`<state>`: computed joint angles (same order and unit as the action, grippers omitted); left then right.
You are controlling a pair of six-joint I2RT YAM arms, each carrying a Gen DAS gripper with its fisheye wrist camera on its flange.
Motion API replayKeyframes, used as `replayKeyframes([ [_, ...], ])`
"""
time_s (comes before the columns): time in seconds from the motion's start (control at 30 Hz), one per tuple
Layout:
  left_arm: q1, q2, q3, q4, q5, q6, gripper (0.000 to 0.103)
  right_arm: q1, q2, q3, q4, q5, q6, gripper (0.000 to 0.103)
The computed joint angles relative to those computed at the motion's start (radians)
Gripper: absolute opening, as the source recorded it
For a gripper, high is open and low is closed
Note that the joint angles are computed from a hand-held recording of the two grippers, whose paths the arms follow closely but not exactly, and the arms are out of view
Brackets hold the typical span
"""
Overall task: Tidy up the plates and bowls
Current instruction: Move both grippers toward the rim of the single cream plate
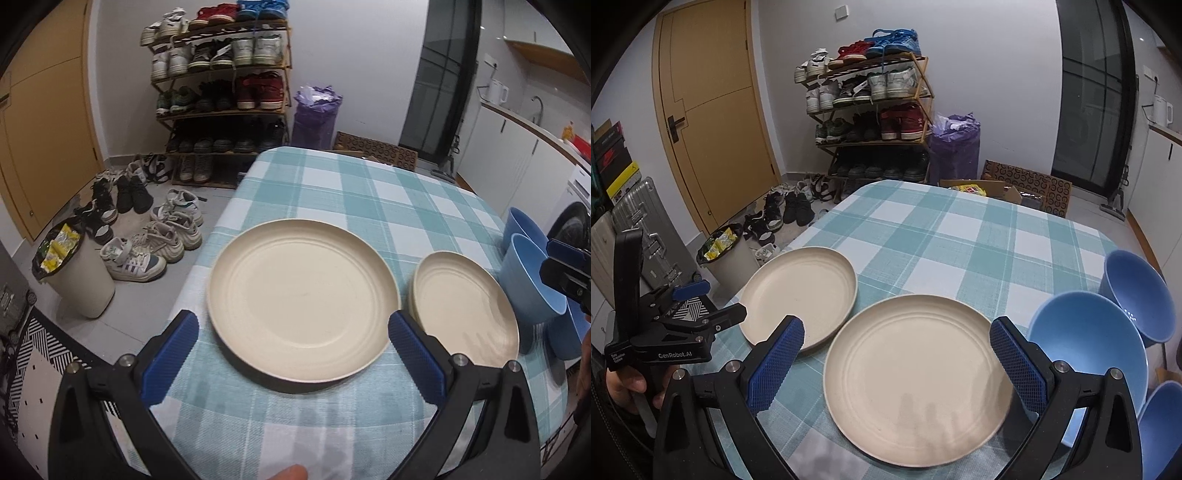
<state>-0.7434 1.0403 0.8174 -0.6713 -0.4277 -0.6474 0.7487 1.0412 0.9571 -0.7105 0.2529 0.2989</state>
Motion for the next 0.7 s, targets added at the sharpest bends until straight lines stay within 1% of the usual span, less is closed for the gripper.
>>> replayKeyframes([
  [0.27,0.099,-0.062,-0.046,-0.009,0.022,0.006,0.103,0.022,0.112,0.047,0.048,-0.014,-0.004,0.102],
  [0.7,0.202,-0.079,-0.097,0.015,0.072,0.039,0.103,0.003,0.299,0.102,0.102,-0.07,-0.016,0.102],
])
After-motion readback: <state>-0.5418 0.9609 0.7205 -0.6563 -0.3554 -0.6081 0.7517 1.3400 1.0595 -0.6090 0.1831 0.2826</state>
